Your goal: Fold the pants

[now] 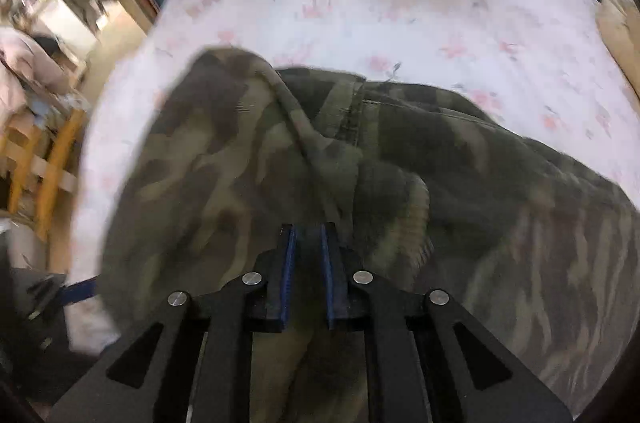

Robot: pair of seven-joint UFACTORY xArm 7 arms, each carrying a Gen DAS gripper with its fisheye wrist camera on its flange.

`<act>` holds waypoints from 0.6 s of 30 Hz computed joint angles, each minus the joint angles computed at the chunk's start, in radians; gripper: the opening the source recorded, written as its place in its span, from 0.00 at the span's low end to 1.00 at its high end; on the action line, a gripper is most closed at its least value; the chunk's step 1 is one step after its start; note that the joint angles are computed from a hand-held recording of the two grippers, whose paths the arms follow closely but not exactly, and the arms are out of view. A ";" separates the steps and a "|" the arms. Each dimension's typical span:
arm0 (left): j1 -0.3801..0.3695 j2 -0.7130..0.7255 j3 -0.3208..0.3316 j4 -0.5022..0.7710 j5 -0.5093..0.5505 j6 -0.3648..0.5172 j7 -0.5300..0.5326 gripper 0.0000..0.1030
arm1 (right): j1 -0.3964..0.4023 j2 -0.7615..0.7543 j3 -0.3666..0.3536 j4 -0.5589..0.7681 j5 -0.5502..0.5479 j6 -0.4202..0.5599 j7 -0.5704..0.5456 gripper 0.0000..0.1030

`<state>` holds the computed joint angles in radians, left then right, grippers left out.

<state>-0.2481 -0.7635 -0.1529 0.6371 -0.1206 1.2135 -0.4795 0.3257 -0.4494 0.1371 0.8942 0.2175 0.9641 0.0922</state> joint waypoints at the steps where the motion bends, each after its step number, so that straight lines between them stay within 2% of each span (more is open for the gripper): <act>1: -0.001 -0.004 -0.012 0.005 0.011 0.000 -0.003 0.85 | 0.005 -0.049 -0.012 -0.023 0.016 0.005 -0.010 0.14; 4: -0.010 0.019 -0.058 0.050 0.022 -0.006 -0.046 0.85 | 0.018 -0.186 -0.038 -0.144 0.068 0.061 -0.003 0.14; 5: -0.012 0.030 -0.073 0.066 0.030 -0.017 -0.063 0.85 | 0.013 -0.216 -0.024 -0.207 0.059 0.059 0.007 0.12; 6: -0.015 0.040 -0.091 0.085 0.043 -0.037 -0.081 0.85 | 0.012 -0.228 -0.004 -0.244 0.059 0.032 0.028 0.12; 8: -0.026 0.064 -0.119 0.122 0.070 -0.059 -0.104 0.85 | 0.013 -0.295 -0.032 -0.302 0.109 -0.022 0.065 0.11; 11: -0.053 0.074 -0.147 0.152 0.103 -0.109 -0.119 0.85 | -0.041 -0.442 -0.092 -0.351 0.156 -0.055 0.161 0.16; 12: -0.058 0.074 -0.159 0.153 0.134 -0.136 -0.111 0.85 | -0.093 -0.510 -0.120 -0.360 0.135 -0.037 0.196 0.19; 13: -0.059 0.084 -0.179 0.162 0.159 -0.156 -0.119 0.85 | -0.139 -0.563 -0.145 -0.371 0.120 -0.015 0.230 0.37; 14: -0.060 0.094 -0.191 0.167 0.182 -0.178 -0.123 0.85 | -0.177 -0.603 -0.165 -0.383 0.111 0.007 0.262 0.65; 15: -0.064 0.113 -0.201 0.177 0.198 -0.196 -0.125 0.85 | -0.249 -0.665 -0.194 -0.402 0.092 0.050 0.322 0.76; 16: -0.073 0.136 -0.188 0.180 0.203 -0.216 -0.107 0.85 | -0.330 -0.725 -0.214 -0.422 0.061 0.108 0.387 0.84; 18: -0.089 0.209 -0.160 0.197 0.192 -0.262 -0.069 0.85 | -0.444 -0.852 -0.239 -0.475 0.018 0.203 0.483 0.84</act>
<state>-0.3374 -0.5545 -0.3133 0.8338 0.0713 0.9512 -0.5480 -0.1181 -1.3014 -0.1019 0.4191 0.2350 1.1673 0.5751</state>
